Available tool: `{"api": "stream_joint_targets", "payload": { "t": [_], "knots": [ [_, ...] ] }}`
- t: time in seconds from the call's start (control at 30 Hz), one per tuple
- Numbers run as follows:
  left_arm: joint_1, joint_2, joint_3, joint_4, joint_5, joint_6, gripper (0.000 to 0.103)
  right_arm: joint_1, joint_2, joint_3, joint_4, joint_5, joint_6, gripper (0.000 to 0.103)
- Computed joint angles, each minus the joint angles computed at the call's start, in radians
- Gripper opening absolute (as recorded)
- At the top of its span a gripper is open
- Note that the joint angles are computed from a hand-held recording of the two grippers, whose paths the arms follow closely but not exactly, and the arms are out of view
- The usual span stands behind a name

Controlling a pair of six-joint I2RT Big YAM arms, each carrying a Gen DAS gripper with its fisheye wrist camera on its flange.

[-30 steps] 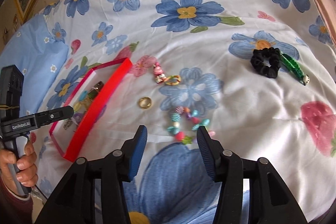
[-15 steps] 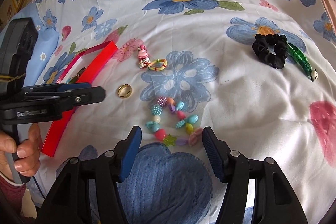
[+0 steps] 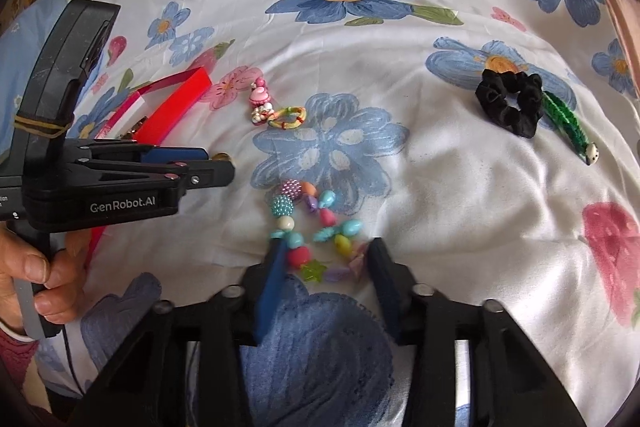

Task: Organize jewelry
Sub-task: 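Grasp the gold ring with the left tool while the right tool grasps the pastel beaded bracelet, then carry the gold ring and beaded bracelet over the box with both tools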

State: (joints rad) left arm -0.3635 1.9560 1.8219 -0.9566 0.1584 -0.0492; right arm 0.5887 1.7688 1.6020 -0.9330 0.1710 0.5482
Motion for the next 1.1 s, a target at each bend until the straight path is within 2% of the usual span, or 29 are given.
{"api": "stream_joint_targets", "payload": {
  "t": [0.03,0.2,0.37,0.53,0.73,1.1],
  "knots": [
    [0.001,-0.002,-0.002,0.004,0.007,-0.006,0.022,-0.004,-0.002,-0.003,0.002,-0.005,0.005,0.020],
    [0.014,-0.055,-0.063,0.023,0.033,-0.006,0.022,-0.010,-0.025,-0.026,0.032,-0.034,0.031,0.017],
    [0.035,-0.141,-0.152,0.059,0.053,-0.016,0.022,-0.002,-0.041,-0.028,0.065,-0.054,0.040,0.016],
    [0.073,-0.232,-0.233,0.082,0.102,-0.036,0.022,0.016,-0.039,0.003,0.064,-0.050,0.030,0.015],
    [0.116,-0.337,-0.320,0.107,0.124,-0.051,0.022,0.038,-0.027,0.050,0.069,-0.052,0.016,0.015],
    [0.191,-0.482,-0.450,0.121,0.106,-0.065,0.022,0.081,0.023,0.163,0.066,-0.066,-0.029,0.015]
  ]
}}
